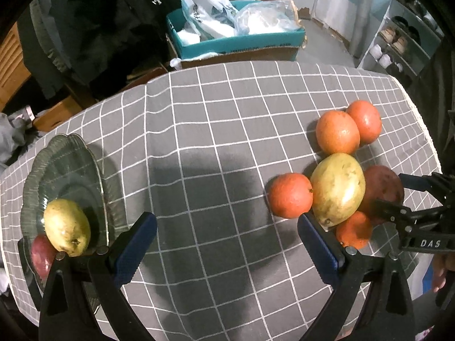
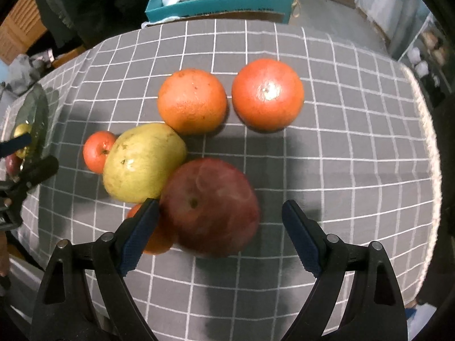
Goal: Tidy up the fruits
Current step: 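Move both tools over the fruit cluster, right tool toward the large red apple, then close the right tool on the large red apple while the left tool closes on the brownish-orange fruit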
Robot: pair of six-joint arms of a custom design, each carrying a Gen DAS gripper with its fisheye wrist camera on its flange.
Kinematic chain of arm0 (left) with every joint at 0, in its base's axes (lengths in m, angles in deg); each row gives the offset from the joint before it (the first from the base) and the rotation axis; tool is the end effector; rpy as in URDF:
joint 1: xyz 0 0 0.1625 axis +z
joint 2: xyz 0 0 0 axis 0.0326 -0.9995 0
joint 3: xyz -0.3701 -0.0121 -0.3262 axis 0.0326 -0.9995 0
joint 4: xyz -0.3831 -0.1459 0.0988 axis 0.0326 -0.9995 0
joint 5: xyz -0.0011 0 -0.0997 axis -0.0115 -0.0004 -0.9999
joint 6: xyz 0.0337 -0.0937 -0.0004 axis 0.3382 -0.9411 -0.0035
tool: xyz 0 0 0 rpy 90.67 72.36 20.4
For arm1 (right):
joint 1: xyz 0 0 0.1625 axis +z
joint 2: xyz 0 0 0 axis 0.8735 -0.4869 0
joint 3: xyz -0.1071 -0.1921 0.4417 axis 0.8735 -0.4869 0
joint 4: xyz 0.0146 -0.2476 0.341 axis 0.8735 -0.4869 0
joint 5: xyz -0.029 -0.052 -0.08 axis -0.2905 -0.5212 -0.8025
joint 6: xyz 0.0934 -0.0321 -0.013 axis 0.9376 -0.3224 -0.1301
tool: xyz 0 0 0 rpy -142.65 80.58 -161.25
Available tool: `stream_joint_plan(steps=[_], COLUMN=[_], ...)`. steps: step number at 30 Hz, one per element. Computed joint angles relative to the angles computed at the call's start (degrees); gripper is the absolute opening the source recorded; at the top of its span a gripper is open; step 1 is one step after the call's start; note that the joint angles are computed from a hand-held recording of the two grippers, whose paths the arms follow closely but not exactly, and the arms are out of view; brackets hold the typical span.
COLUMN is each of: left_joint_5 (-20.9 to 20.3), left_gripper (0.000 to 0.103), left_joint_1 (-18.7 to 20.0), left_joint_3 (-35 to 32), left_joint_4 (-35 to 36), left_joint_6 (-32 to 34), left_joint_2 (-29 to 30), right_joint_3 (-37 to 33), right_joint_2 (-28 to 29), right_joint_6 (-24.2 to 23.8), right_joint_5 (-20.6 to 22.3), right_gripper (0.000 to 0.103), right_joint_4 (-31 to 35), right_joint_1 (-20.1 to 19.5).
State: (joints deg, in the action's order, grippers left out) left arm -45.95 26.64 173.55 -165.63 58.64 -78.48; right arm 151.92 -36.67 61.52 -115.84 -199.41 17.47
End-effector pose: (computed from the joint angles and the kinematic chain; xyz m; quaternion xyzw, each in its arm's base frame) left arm -0.3754 -0.4055 -0.0515 0.4276 0.8614 -0.0088 0.2738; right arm 0.0178 -0.2665 0.2976 -0.1930 -0.8940 0.2223 0.3378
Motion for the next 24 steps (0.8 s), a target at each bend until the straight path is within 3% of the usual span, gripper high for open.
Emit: stream_joint_plan(steps=[5,7,18,24], left_joint_5=[-0.43,-1.06,-2.78,-2.88], left_gripper=[0.100,0.100,0.100,0.100], left_joint_1=[0.55,0.76,0.18,-0.05], left_joint_3=[-0.50,-0.69,-1.77,-2.76], left_joint_4=[0.51,0.56,0.04,0.19], left_joint_6=[0.64,1.11,5.09,8.60], left_joint_2=[0.90,1.27,3.67,5.44], right_joint_3=[0.07,0.18,1.25,1.10], right_joint_2=[-0.24,-1.73,-1.11,-1.84], right_joint_6=[-0.63,-1.32,-4.62,-5.84], right_joint_5=[3.93,7.38,-1.84,-0.88], right_gripper=[0.085,0.076,0.076,0.077], right_joint_4=[0.28,0.91,-6.39,-6.31], right_joint_1=[-3.45,-5.46,-3.30,-5.33])
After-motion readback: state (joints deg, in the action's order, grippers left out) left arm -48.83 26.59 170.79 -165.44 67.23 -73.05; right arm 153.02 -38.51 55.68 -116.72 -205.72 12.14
